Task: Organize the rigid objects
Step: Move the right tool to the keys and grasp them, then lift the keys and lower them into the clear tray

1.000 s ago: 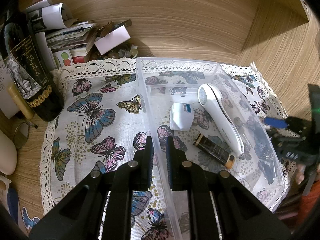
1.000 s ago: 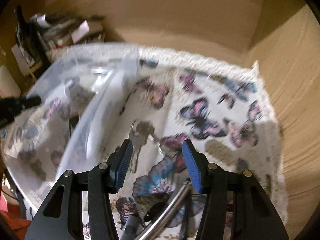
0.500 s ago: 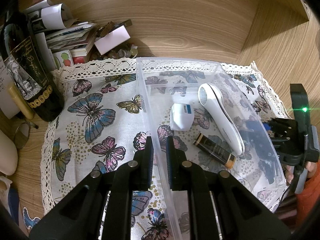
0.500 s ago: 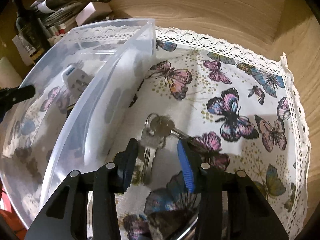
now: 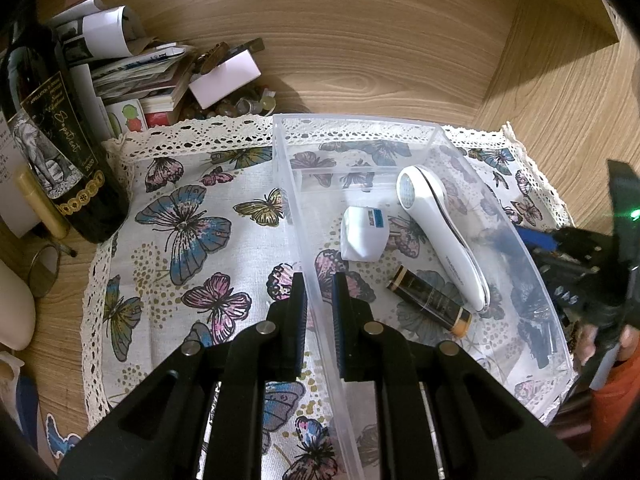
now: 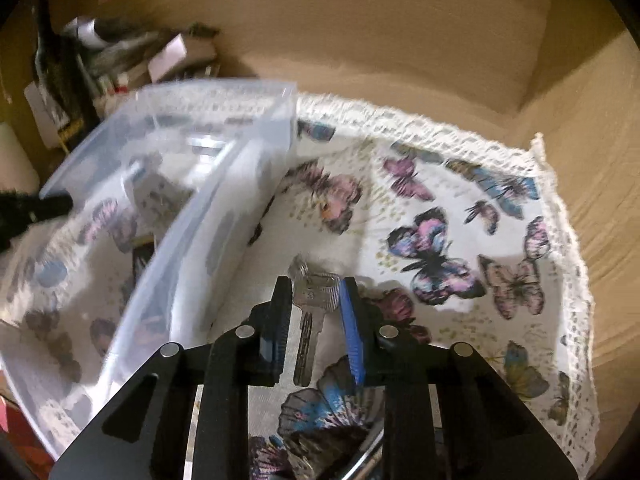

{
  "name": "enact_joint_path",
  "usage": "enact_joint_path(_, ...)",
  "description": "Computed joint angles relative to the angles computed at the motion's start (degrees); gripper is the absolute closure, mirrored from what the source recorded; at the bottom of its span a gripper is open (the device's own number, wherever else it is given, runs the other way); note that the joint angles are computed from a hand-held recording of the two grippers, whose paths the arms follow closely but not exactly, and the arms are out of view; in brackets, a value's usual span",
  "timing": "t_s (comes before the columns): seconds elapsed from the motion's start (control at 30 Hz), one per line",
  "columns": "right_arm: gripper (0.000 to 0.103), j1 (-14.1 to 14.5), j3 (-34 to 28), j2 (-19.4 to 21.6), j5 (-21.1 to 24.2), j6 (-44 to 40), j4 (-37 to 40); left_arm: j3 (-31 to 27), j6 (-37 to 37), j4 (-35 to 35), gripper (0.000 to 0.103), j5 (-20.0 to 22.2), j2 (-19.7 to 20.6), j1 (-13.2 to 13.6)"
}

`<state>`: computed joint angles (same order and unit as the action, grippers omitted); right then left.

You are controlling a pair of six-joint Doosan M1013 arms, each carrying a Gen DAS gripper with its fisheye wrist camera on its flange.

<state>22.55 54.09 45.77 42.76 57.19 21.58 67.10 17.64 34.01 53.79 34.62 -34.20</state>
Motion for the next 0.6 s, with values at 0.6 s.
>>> enact_joint_path(0.6, 0.081, -0.59, 5.52, -6.31, -9.70, -14.62, 17.56, 0.03, -0.04, 0.04, 0.091, -0.03, 0.02, -0.01)
